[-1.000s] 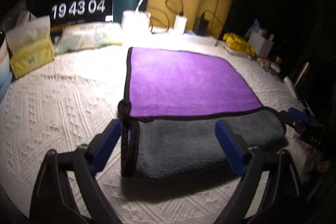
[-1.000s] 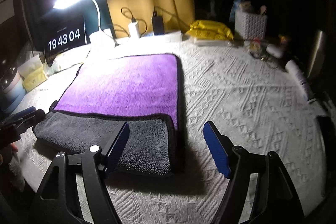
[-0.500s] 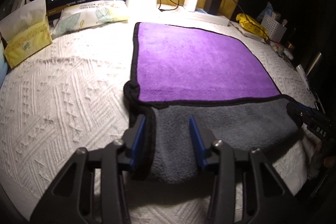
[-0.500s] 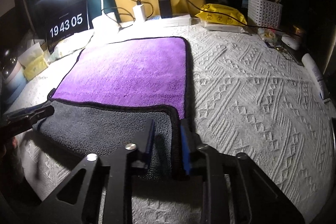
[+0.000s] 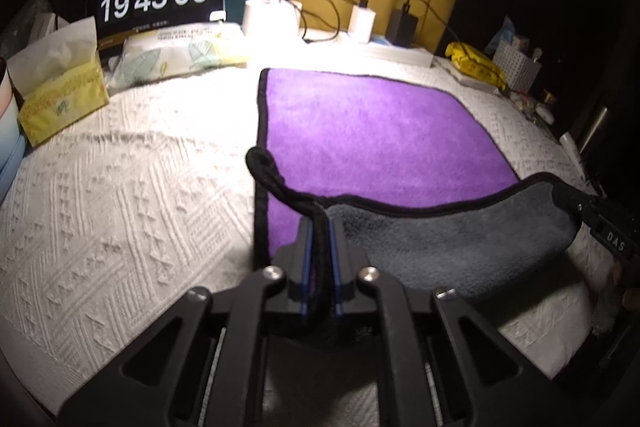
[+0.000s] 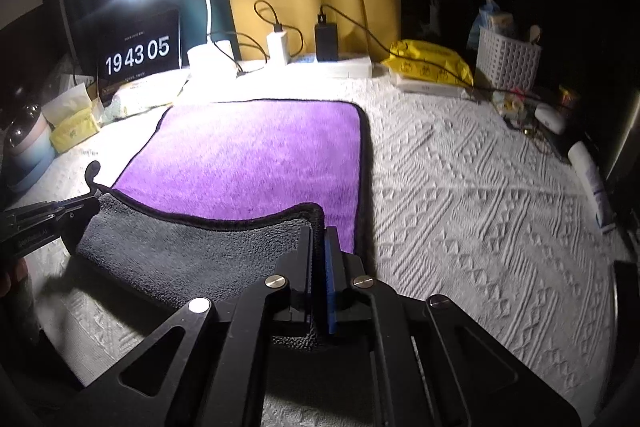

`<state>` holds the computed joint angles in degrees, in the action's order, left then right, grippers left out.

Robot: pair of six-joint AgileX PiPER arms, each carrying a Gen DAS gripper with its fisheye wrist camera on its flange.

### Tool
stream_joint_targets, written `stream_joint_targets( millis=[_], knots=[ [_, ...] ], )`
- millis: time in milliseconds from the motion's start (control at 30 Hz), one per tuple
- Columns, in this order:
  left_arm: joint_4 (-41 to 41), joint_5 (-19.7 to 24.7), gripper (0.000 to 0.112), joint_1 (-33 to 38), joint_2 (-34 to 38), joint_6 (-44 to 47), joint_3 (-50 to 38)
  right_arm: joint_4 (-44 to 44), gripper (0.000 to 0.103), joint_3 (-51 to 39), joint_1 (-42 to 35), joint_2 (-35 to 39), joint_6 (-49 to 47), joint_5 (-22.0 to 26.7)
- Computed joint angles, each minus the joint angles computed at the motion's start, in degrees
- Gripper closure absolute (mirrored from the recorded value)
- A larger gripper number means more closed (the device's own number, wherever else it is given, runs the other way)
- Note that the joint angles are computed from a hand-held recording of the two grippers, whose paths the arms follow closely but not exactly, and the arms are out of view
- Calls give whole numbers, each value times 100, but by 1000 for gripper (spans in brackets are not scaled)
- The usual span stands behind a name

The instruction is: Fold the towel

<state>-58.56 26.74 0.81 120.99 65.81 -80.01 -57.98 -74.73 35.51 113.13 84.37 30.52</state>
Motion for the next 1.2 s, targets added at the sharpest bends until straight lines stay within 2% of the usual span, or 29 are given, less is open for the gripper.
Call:
stream_joint_targets(
  millis=[567, 967, 1200],
  knots=[
    [-248, 136, 104, -24, 228, 62, -824, -4, 97, -814, -346, 210, -669, 14],
    [188, 117, 104, -132, 736, -503, -1879, 91, 97, -1546, -623, 585, -1149, 10],
    [654, 168, 104, -208, 1078, -1071, -2539, 244, 97, -2182, -729, 969, -1638, 184]
  ],
)
